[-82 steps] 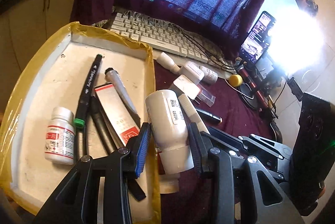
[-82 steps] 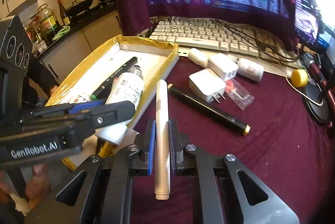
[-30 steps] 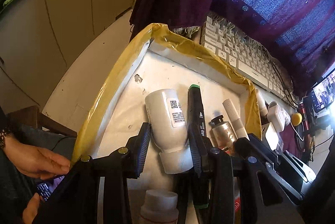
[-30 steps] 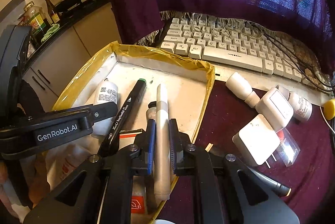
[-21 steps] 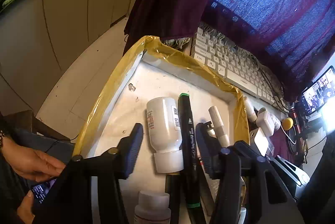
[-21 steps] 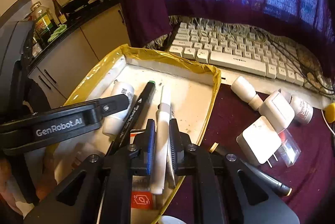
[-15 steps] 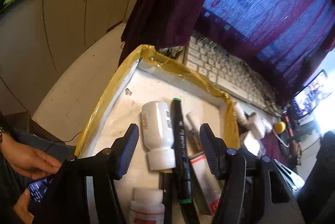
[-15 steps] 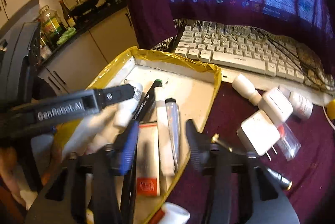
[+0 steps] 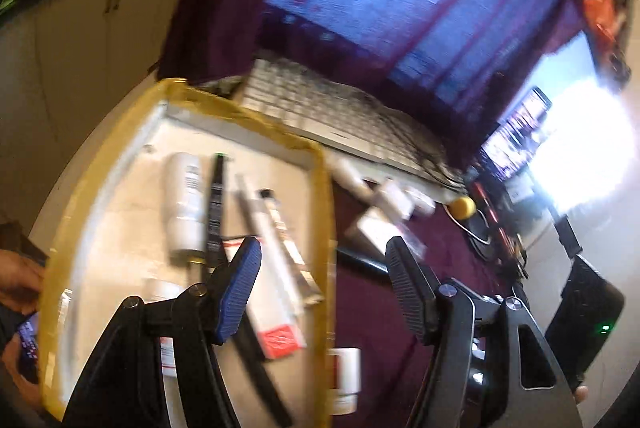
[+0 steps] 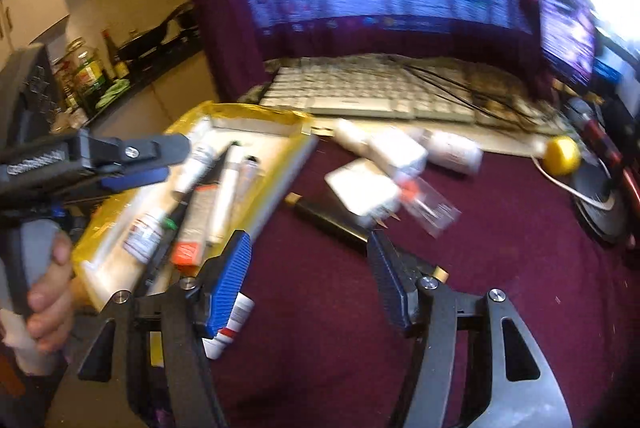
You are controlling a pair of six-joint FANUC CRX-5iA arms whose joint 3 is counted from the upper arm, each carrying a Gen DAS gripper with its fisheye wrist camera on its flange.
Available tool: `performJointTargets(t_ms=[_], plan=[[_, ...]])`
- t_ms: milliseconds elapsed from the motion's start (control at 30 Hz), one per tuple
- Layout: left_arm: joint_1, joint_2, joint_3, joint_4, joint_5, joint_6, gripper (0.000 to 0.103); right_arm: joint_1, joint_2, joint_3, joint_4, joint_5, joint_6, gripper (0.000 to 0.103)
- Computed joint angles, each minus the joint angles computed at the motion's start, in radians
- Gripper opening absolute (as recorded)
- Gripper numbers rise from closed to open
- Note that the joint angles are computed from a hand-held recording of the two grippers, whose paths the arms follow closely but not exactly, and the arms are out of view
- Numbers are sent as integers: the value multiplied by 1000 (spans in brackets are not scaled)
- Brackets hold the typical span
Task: Organize objects
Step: 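Open both tools to release the white bottle and white tube into the tray, then grasp the black-and-gold pen on the cloth with the right tool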
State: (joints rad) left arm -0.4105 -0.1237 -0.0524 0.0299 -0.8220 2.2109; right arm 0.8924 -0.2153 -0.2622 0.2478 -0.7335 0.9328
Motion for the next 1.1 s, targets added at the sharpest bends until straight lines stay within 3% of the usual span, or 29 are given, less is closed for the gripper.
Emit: performJointTargets(t_ms=[133, 267, 367, 900, 1100], plan=[[-63, 54, 48, -26, -2, 10, 59, -13, -8, -51, 69, -16, -84, 60], [-96, 93, 71, -21, 7, -10, 59, -1, -9, -125, 273, -42, -265, 60], [-105, 111, 65, 14, 31, -49, 59, -9, -13, -134, 286, -47, -276, 60], [-101, 129, 55, 52, 30, -86, 59, -58, 8, -29, -22, -80, -26, 60], [-93, 122, 35, 77, 41, -94, 59, -63, 2, -19, -66, -66, 11, 60]])
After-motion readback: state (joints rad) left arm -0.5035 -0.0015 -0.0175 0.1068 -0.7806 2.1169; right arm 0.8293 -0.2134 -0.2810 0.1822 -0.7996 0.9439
